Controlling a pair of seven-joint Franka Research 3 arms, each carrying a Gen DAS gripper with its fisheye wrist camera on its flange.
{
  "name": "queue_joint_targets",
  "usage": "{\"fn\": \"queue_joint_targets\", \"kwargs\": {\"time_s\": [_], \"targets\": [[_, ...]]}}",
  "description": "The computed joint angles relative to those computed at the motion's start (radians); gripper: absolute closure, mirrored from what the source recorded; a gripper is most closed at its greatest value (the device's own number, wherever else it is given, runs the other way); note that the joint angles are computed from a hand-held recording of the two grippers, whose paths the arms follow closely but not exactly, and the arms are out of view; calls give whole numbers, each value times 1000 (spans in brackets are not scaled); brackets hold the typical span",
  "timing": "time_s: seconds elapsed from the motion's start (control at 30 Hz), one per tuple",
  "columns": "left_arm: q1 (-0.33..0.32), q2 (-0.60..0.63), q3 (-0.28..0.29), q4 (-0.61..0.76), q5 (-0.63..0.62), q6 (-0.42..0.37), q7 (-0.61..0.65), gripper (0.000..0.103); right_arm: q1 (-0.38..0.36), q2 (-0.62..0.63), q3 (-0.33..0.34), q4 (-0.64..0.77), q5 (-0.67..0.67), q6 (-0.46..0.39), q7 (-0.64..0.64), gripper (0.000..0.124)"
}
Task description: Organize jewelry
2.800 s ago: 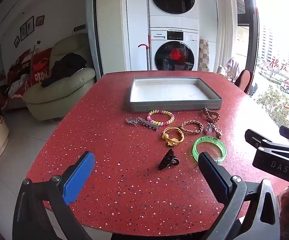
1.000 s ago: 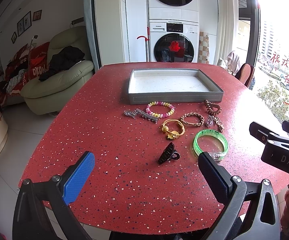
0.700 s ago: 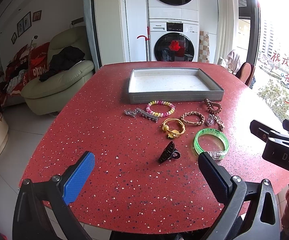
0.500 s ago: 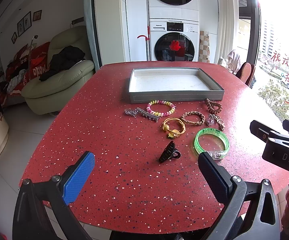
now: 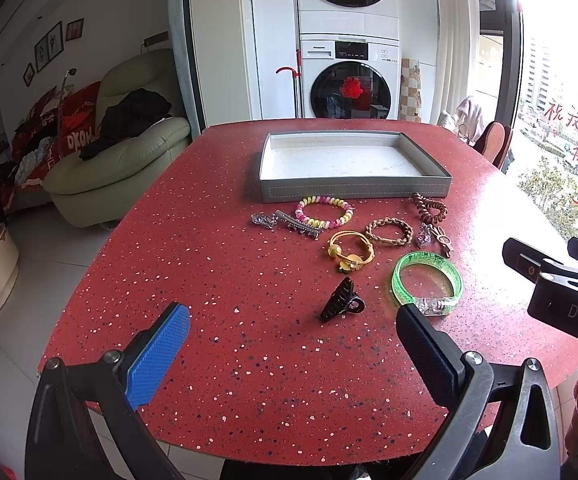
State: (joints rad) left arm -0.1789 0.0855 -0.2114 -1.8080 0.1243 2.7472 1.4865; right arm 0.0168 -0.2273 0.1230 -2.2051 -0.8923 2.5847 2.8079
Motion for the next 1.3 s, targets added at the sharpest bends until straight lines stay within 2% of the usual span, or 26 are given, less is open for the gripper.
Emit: {"fn": "queue_joint_targets", "kwargs": {"time_s": [1.1, 1.3], "targets": [[1, 6, 1, -3, 9, -5, 4, 0, 8, 12, -8, 5, 31, -9, -21, 21], [-4, 17, -1, 16, 28, -28, -8, 0, 11, 17, -12, 8, 46, -9, -35, 21]]}}
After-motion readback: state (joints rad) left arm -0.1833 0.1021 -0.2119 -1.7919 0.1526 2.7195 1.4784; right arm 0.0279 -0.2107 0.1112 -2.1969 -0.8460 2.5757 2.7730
